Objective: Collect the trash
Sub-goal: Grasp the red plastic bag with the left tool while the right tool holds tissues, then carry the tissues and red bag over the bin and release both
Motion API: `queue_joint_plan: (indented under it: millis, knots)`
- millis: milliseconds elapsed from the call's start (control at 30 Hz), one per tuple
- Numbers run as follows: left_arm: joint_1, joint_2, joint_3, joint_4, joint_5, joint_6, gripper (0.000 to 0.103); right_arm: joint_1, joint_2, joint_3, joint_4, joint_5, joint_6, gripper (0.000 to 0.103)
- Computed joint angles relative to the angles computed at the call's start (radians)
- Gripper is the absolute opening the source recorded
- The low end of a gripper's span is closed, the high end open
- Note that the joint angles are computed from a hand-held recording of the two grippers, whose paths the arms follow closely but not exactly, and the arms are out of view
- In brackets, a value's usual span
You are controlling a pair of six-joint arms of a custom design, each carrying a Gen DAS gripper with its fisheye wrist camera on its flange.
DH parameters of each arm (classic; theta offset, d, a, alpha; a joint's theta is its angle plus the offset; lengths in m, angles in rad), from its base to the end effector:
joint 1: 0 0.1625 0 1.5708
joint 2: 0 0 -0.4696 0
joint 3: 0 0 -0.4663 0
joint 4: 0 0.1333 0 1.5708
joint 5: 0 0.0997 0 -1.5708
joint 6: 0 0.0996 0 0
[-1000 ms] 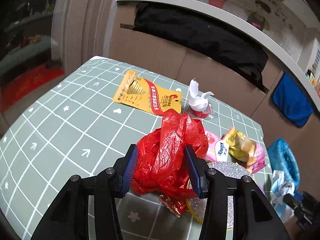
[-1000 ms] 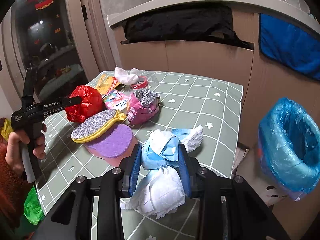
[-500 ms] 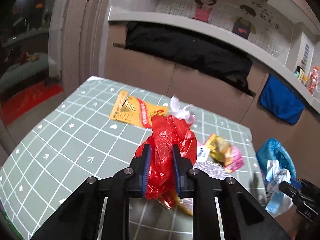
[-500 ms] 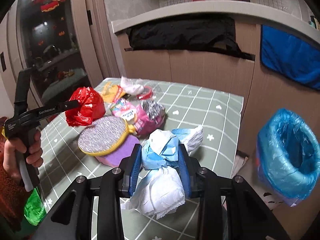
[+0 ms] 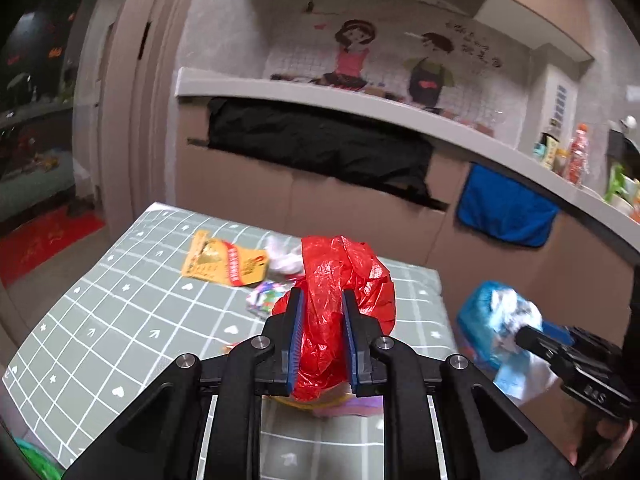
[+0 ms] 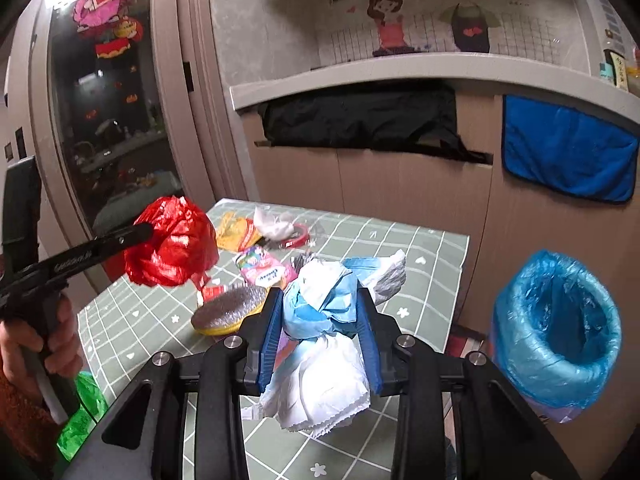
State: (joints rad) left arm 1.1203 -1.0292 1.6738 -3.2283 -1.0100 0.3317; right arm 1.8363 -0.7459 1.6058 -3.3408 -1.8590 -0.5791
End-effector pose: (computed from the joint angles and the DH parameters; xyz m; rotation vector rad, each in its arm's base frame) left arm -0.1541 -0.7465 0.3246 0.5445 2.2975 -1.3309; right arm 0.3075 -0.7307 0.1480 0.8597 -2.3448 1.1475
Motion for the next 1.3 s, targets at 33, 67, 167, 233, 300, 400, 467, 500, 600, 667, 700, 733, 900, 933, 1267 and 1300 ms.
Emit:
queue_joint_plan:
  millis: [33, 67, 167, 233, 300, 400, 467, 500, 600, 667, 700, 733, 900, 933, 1267, 1300]
  knots:
    - [-0.01, -0.003, 0.014, -0.014, -0.001, 0.006, 0.019, 0.001, -0.004, 0.004, -0.011, 0.002, -0.007, 0.033]
    - [-0.02, -0.006, 0.029, -0.03, -0.001, 0.013, 0.019, 0.003, -0.01, 0.011, -0.024, 0.003, -0.013, 0.033]
    - [-0.046, -0.011, 0.067, -0.064, 0.0, 0.028, 0.019, 0.007, -0.027, 0.029, -0.055, 0.008, -0.028, 0.033]
    - [-0.058, -0.012, 0.077, -0.068, -0.003, 0.028, 0.019, 0.009, -0.039, 0.041, -0.072, 0.009, -0.036, 0.033]
    - [-0.071, -0.013, 0.086, -0.073, -0.009, 0.034, 0.019, 0.009, -0.055, 0.06, -0.101, 0.013, -0.045, 0.033]
    - [-0.095, -0.004, 0.091, -0.099, -0.007, 0.058, 0.019, 0.009, -0.074, 0.081, -0.145, 0.004, -0.064, 0.033]
    - [-0.109, 0.008, 0.088, -0.102, -0.01, 0.069, 0.019, 0.006, -0.089, 0.094, -0.17, 0.002, -0.07, 0.033]
    - [-0.113, 0.014, 0.085, -0.1, -0.013, 0.069, 0.019, 0.003, -0.098, 0.099, -0.177, 0.002, -0.071, 0.033]
    - [-0.124, 0.041, 0.065, -0.073, -0.033, 0.057, 0.019, -0.007, -0.122, 0.11, -0.208, -0.003, -0.079, 0.033]
    - [-0.132, 0.069, 0.039, -0.051, -0.042, 0.061, 0.019, -0.019, -0.14, 0.115, -0.224, -0.008, -0.085, 0.033]
    - [-0.135, 0.084, 0.024, -0.038, -0.048, 0.065, 0.019, -0.026, -0.147, 0.115, -0.232, -0.012, -0.088, 0.033]
    - [-0.14, 0.106, 0.001, -0.02, -0.055, 0.071, 0.019, -0.035, -0.154, 0.114, -0.24, -0.015, -0.089, 0.033]
    - [-0.15, 0.206, -0.12, 0.041, -0.098, 0.102, 0.019, -0.079, -0.175, 0.099, -0.268, -0.027, -0.075, 0.033]
    - [-0.151, 0.228, -0.145, 0.052, -0.107, 0.108, 0.019, -0.089, -0.177, 0.094, -0.276, -0.033, -0.077, 0.033]
    - [-0.145, 0.438, -0.415, 0.237, -0.192, 0.114, 0.01, -0.187, -0.19, 0.014, -0.232, -0.058, 0.019, 0.033]
    - [-0.143, 0.449, -0.432, 0.251, -0.198, 0.111, 0.008, -0.195, -0.191, 0.006, -0.222, -0.058, 0.032, 0.033]
